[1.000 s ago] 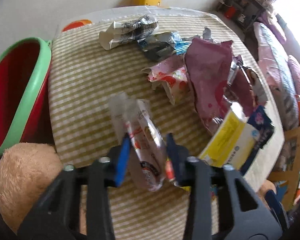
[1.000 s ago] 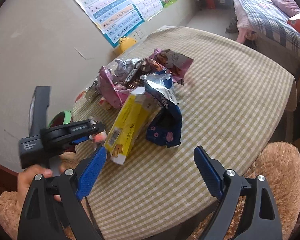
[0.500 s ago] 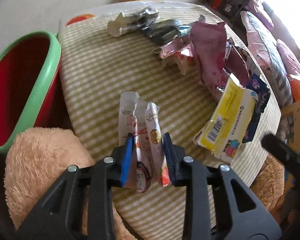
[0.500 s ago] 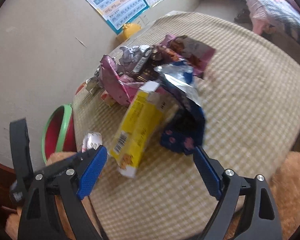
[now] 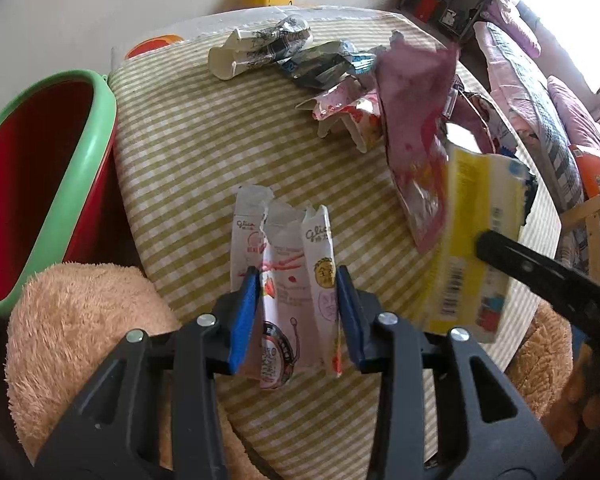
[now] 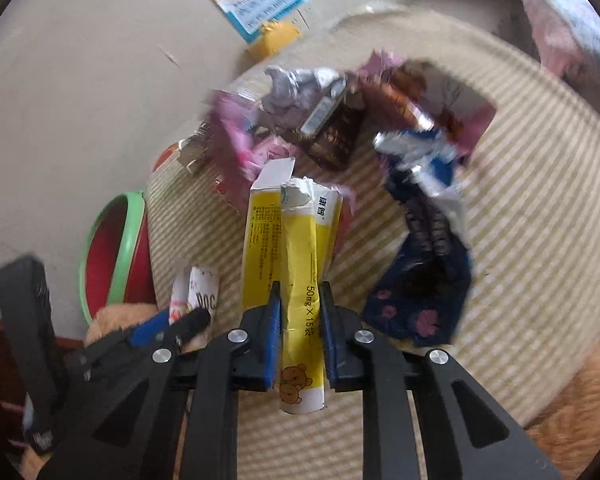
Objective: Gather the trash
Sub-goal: 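Grasp the white-pink snack tubes with the left gripper while the right gripper grasps the yellow box, then carry the tubes and yellow box over the green bucket and open both grippers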
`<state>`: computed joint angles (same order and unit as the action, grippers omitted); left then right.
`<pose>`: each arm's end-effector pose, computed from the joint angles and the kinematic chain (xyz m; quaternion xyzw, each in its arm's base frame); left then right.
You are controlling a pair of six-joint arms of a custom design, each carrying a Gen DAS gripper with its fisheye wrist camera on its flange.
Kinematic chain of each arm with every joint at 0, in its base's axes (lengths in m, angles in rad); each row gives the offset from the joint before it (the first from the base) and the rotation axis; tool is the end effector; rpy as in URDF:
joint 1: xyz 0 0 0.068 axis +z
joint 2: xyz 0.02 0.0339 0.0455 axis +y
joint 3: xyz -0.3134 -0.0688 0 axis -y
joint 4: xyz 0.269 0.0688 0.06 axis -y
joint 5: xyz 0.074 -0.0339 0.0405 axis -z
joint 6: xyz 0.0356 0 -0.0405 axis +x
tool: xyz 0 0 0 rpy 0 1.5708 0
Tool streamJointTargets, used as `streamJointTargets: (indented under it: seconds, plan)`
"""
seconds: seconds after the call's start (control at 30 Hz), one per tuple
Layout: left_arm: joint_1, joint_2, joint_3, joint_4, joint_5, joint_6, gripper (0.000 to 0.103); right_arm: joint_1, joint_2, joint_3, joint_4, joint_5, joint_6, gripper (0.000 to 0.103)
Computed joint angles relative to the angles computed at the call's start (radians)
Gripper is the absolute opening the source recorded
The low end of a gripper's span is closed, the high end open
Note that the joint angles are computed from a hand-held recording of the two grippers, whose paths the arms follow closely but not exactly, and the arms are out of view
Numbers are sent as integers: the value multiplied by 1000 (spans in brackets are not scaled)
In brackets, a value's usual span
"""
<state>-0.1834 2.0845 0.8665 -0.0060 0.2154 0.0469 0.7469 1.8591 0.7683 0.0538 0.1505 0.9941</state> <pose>0.3528 -0.0732 0.0524 0.1309 0.9707 -0.1173 0.1639 0.2547 0.2285 0.1091 0.1383 0.9521 0.1544 0.2249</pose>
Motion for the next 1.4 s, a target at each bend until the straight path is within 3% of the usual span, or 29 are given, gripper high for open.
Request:
streamJointTargets:
  seconds: [0.23,0.47,0.53,0.6,0.7,0.8,0.87,1.4]
  plan:
    - [7,-5,-3,0,7,0,37,47,-52,-52,-83,-6,19,16]
    - [18,-31,-23,14,14,-16,24,85,7,-29,-83,0,50,20]
    - [18,-49,-35,29,7,-25,24,88,17,-12,-95,4,45,27]
    - [14,-75,-55,57,-10,-26,24,90,29,-6,-92,1,45,45]
    - [4,-104,-82,96,-37,-11,24,87,65,16,-90,-25,43,48]
    - [-7,-129,-100,119,-55,6,24,91,81,31,-99,-29,35,45]
    - [-9,-137,-106,131,-60,14,24,96,71,30,-99,-20,30,28]
    - [-2,-196,-130,146,-53,10,24,139,-120,-31,-89,116,68,26]
